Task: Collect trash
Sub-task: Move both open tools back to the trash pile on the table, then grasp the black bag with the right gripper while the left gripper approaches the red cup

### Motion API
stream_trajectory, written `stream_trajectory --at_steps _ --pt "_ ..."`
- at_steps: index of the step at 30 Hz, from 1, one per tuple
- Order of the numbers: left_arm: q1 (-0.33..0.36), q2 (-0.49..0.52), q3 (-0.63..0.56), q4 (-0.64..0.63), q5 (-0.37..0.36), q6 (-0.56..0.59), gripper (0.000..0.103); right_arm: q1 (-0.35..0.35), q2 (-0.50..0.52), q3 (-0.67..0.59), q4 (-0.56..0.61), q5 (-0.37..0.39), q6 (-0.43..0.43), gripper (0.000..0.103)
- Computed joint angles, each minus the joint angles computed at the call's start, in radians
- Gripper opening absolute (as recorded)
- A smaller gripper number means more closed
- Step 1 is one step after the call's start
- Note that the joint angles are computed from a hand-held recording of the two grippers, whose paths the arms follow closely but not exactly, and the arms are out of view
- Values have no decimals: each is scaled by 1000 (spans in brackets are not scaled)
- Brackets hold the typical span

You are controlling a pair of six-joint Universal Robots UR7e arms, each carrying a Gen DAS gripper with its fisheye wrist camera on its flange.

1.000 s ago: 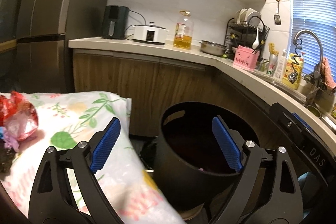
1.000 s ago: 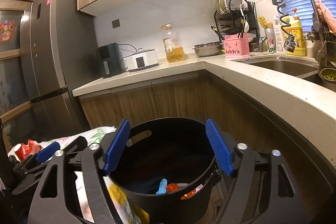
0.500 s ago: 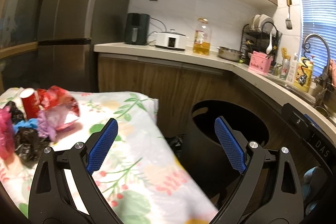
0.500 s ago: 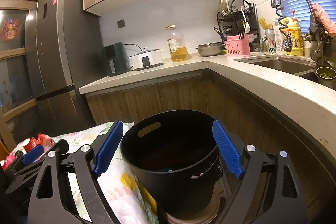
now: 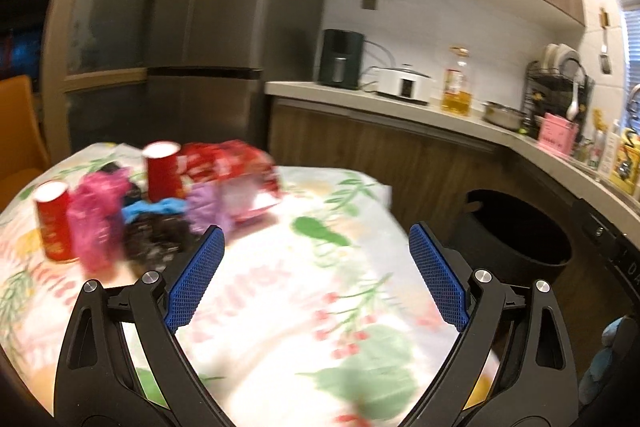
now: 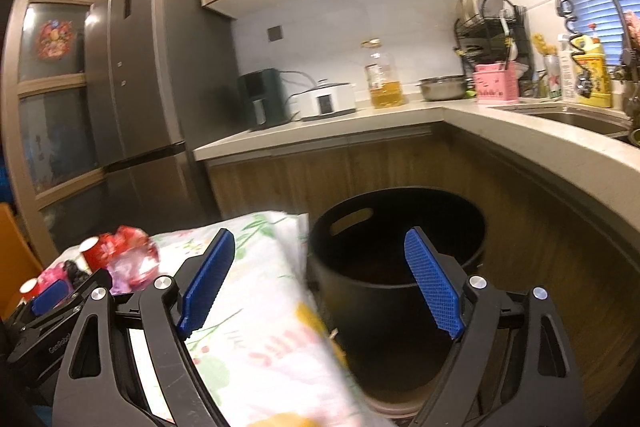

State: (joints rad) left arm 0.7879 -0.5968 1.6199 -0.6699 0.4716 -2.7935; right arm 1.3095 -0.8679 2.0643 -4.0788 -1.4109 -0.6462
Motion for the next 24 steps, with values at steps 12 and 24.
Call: stream_trajectory --at_steps 12,24 --pt "28 -184 282 -420 -181 217 92 87 112 -15 98 21 -67 84" --pt "57 -326 496 -859 -261 500 92 200 271 -113 252 -1 -143 84"
